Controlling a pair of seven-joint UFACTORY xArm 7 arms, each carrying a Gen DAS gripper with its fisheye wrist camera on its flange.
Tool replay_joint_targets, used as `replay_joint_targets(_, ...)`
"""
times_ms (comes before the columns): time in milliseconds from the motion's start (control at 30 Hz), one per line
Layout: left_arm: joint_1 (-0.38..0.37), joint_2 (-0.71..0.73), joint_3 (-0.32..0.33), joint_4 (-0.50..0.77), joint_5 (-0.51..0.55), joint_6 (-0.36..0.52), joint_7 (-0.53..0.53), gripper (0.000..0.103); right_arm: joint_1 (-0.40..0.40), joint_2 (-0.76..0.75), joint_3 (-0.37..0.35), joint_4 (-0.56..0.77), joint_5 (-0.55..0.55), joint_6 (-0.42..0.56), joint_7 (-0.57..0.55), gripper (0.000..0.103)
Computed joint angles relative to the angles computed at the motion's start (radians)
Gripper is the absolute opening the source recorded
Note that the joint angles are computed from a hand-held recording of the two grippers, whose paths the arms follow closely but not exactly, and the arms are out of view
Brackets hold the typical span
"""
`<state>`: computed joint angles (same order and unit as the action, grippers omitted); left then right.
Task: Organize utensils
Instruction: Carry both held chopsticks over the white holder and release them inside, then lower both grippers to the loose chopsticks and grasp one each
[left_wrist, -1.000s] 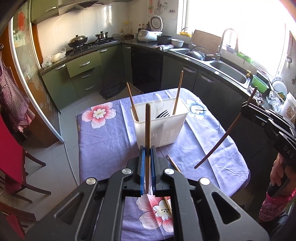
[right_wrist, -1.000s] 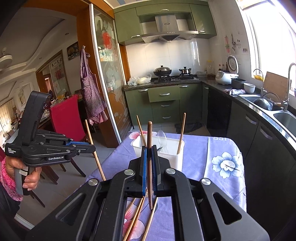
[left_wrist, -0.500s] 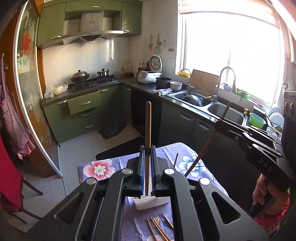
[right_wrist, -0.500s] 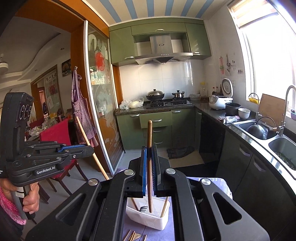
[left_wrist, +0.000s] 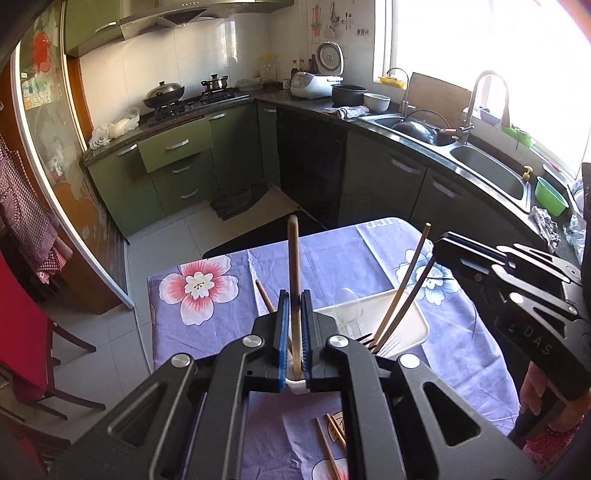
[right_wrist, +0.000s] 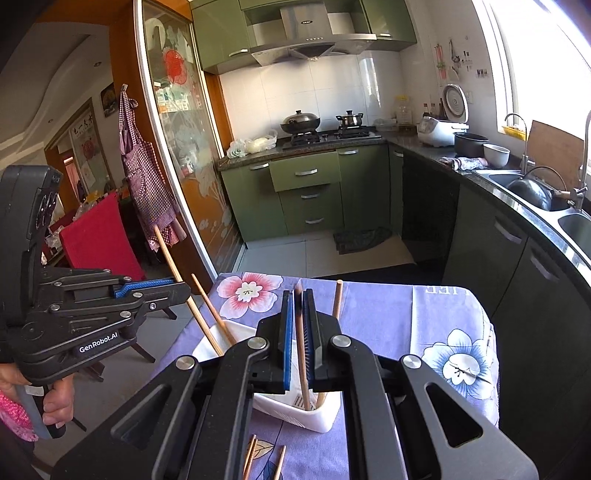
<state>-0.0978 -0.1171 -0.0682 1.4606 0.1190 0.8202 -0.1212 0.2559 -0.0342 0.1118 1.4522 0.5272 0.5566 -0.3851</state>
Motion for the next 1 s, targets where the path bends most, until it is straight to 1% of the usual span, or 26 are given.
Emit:
replay_joint_targets(33, 0.001, -0.002, 0.001, -0.001, -0.002, 0.004, 0.001, 0.007, 0.0, -0.01, -0.001, -0.013, 0.014, -0.006, -0.012, 0.008)
replay_joint_targets(167, 0.002, -0.049, 0.006, -0.032, -0.021, 0.002, 0.011, 0.007, 0.012, -0.087, -0.012, -0.069, 0.052, -0.028, -0.051, 0.008)
replay_joint_targets(200, 0.002, -0.069, 0.006, -0.049, -0.029, 0.006, 0.018, 0.007, 0.018, -0.119, -0.017, -0.098, 0.062, -0.038, -0.065, 0.008)
replay_joint_targets(267, -0.001, -0.112, 0.006, -0.09, -0.047, 0.027, 0.029, 0.009, 0.034, -0.199, -0.031, -0.17, 0.07, -0.05, -0.084, 0.012)
replay_joint_targets(333, -0.002, -0.154, 0.005, -0.147, -0.063, 0.063, 0.035, 0.011, 0.054, -0.275, -0.053, -0.25, 0.071, -0.051, -0.1, 0.012)
replay_joint_targets(467, -0.006, -0.206, -0.003, -0.278, -0.085, 0.164, 0.027, 0.012, 0.082, -0.412, -0.087, -0.43, 0.04, -0.048, -0.09, 0.012)
replay_joint_targets(600, -0.022, -0.185, 0.011, -0.358, -0.162, 0.261, 0.043, 0.012, 0.092, -0.487, -0.114, -0.578, 0.011, -0.036, -0.052, 0.012)
replay_joint_targets(700, -0.022, -0.165, 0.003, -0.394, -0.17, 0.26, 0.018, 0.012, 0.105, -0.511, -0.135, -0.659, 0.005, -0.021, -0.036, 0.012)
replay_joint_targets(800, -0.028, -0.136, -0.006, -0.401, -0.174, 0.253, -0.003, 0.012, 0.115, -0.524, -0.148, -0.717, 0.006, -0.022, -0.028, 0.012)
replay_joint_targets(1000, -0.033, -0.079, -0.015, -0.394, -0.151, 0.237, -0.064, 0.012, 0.13, -0.536, -0.173, -0.768, 0.016, -0.026, -0.042, 0.012)
